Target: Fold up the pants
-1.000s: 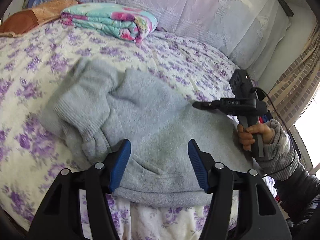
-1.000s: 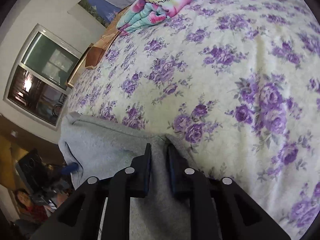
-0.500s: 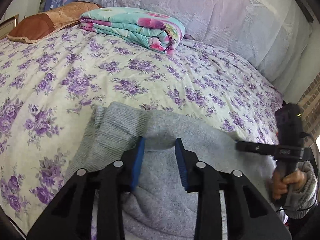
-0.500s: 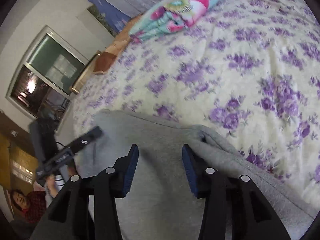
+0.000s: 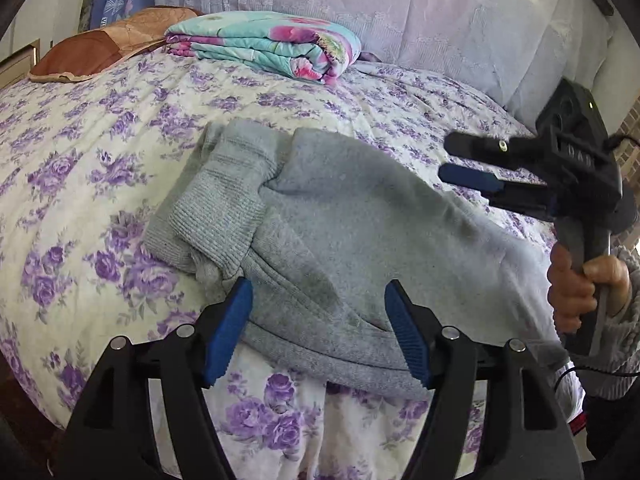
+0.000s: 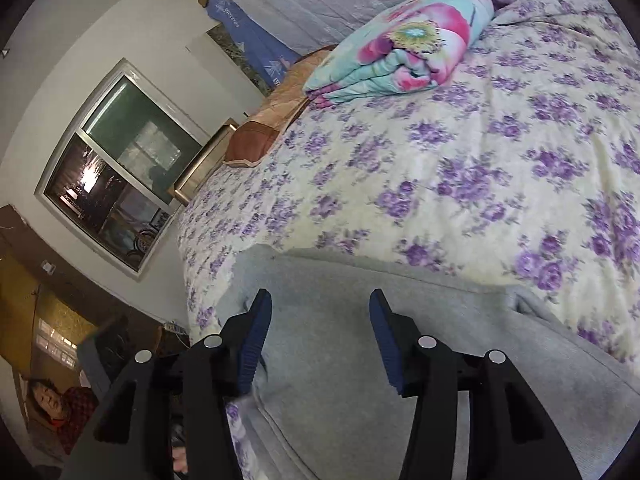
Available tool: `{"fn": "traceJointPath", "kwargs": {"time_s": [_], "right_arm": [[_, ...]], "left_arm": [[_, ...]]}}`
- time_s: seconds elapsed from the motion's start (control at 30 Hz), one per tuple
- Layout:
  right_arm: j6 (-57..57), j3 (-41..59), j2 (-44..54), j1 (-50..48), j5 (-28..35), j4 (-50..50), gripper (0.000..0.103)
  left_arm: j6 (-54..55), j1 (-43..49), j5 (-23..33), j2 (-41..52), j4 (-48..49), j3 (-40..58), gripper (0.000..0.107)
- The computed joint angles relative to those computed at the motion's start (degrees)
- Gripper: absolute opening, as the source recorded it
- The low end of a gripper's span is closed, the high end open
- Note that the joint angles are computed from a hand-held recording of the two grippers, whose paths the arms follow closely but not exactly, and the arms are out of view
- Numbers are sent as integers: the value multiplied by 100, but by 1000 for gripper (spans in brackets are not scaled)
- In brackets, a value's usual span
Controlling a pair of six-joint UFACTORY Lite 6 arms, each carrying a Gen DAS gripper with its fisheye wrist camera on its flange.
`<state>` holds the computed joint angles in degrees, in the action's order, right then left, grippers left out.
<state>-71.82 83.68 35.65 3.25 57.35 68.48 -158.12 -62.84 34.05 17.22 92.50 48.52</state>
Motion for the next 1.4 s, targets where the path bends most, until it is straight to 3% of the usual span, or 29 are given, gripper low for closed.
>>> {"fn": "traceJointPath", "kwargs": {"time_s": [0.1,0.2,0.3,0.4,0.53,0.6,0.7,0.83,0.9,1.03,1.23,1.4], "right_arm": [[749,602,736,523,-359,-221,69],[807,856,1233,663,-692,-130,69],[735,467,800,455,-393,124,69],[46,-445,-120,196,-259,389,70],[-713,-1537,-901,222,-1155,317,86],[-559,-1342,-398,446,-1698,33,87],[-980,-1659,-620,403,-1805,350,87],[-1618,-2579,-1766,-144,-1490,781,88],[-1923,-3113,-2469,-578,-1479,870,96],[-2566,-4043,-3618,-1816,-1191,867,99],[-3561,-4987,-4387,-3374,-1244,894,99],[-4970,-5726,-4577,-3683,-1807,1511,99]], "left_arm": [[554,-185,264,167,-538,223,67],[-130,-160,200,-101,-4,-119,67],[-786,-184,164,-502,388,-466,67],[-366,-463,496,-699,-147,-437,67],[547,-622,795,-482,-927,62,72],[925,-560,819,-198,-1260,357,72],[980,-507,720,-17,-1440,470,72],[1365,-712,1205,46,-1898,635,76],[1584,-849,1607,116,-2122,790,86],[2031,-1040,2173,375,-2421,1177,88],[2278,-1172,2427,752,-2493,1637,90],[2503,-1320,2707,1016,-2583,1986,94]]}}
